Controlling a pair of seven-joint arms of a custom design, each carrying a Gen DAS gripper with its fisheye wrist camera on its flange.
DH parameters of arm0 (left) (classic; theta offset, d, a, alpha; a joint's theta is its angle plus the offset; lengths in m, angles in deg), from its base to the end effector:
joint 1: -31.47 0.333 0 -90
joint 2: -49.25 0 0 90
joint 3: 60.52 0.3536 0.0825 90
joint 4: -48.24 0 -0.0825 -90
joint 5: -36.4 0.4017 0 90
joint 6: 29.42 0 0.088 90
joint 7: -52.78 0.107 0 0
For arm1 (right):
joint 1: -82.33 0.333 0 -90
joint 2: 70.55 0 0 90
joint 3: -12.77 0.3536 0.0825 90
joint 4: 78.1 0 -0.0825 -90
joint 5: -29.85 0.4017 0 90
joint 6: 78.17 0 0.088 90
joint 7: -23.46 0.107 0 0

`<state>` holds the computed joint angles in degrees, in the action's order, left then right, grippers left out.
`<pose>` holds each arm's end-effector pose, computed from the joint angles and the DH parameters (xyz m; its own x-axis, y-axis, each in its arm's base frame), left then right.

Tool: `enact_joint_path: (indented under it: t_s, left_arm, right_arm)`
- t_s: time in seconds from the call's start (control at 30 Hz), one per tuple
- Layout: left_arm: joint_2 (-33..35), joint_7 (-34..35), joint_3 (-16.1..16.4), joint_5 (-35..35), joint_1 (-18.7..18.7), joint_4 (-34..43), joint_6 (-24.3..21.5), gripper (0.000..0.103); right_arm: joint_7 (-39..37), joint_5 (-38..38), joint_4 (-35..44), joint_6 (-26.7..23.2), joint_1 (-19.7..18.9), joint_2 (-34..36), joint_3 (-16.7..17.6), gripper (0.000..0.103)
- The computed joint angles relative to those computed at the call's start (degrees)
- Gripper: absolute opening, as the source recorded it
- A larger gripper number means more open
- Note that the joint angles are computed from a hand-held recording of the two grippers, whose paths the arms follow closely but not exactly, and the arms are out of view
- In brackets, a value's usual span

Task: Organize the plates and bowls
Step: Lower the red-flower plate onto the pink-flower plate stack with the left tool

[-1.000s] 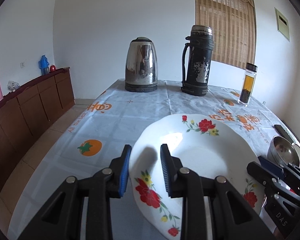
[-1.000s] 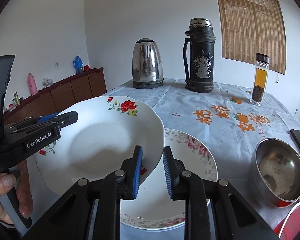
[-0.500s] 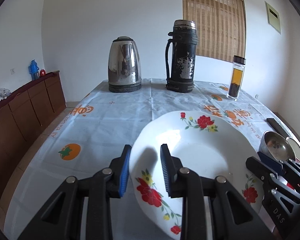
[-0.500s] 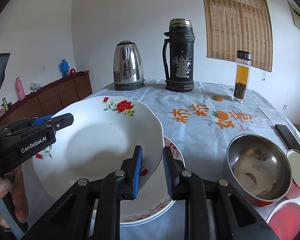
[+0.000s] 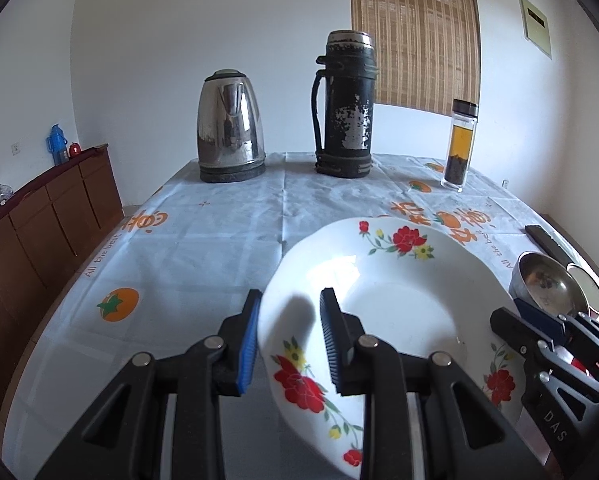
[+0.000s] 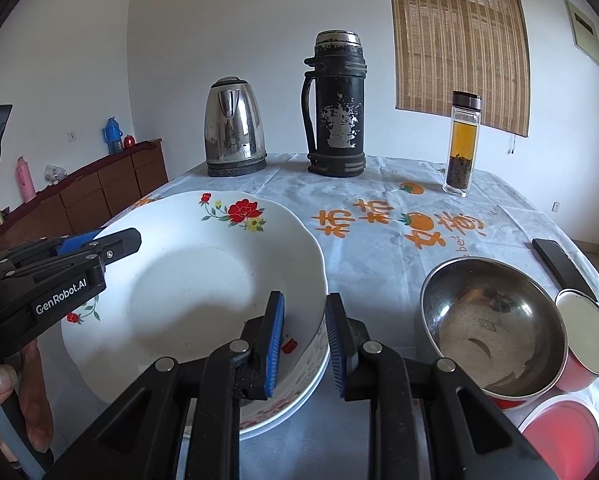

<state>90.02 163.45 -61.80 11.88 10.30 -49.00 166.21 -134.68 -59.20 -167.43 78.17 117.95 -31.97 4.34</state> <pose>0.7154 -0.2405 0.3131 -0.2607 -0.9654 -0.0033 -0.5334 0.1469 -0.8330 0.6466 0.3979 0.2955 -0.0532 -0.9986 -0.0013 -0.5244 0.0291 -0.8510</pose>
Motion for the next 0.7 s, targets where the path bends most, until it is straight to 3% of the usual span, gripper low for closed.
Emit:
enact_joint_path:
  t_s: [0.3, 0.7]
  left_arm:
    - [0.85, 0.15, 1.16, 0.24, -1.24, 0.79, -1.02, 0.027]
    - [1.49, 0.02, -0.41, 2.29, 0.15, 1.22, -1.67, 0.027]
  right_arm:
    - [-0.32, 0.32, -0.76, -1.70, 0.26, -0.36, -0.02, 0.023]
    - [-0.43, 0.84, -1.06, -2.72, 0.14, -0.52, 0.18, 0.023]
